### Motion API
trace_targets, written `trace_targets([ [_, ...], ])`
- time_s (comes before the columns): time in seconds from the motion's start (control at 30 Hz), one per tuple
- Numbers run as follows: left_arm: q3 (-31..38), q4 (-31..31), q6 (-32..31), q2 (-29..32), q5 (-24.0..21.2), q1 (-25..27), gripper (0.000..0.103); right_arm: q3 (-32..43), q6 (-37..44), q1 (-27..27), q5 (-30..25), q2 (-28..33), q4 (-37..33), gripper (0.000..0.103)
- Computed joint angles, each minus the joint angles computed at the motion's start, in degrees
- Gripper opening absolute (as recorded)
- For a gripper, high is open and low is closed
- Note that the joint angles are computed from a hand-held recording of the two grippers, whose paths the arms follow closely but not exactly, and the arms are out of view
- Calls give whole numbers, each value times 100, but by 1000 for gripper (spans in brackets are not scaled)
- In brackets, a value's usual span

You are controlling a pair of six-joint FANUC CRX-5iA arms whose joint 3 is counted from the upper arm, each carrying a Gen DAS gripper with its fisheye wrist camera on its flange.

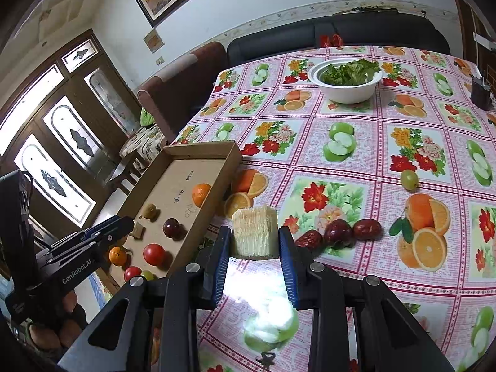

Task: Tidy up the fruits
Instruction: 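Carry the tan fruit and pale cube over the box with both grippers, then lower the tan fruit and cube into the box and open both grippers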

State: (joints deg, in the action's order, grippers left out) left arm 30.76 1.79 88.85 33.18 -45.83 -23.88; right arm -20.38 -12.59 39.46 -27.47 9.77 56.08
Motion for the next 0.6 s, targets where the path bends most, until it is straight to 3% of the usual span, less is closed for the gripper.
trace_targets([
  [0.23,296,-35,148,165,-185,209,22,397,485,2,175,306,-363,31],
  [0.6,1097,-230,408,645,-612,415,22,1464,1936,22,205,989,-1458,31],
])
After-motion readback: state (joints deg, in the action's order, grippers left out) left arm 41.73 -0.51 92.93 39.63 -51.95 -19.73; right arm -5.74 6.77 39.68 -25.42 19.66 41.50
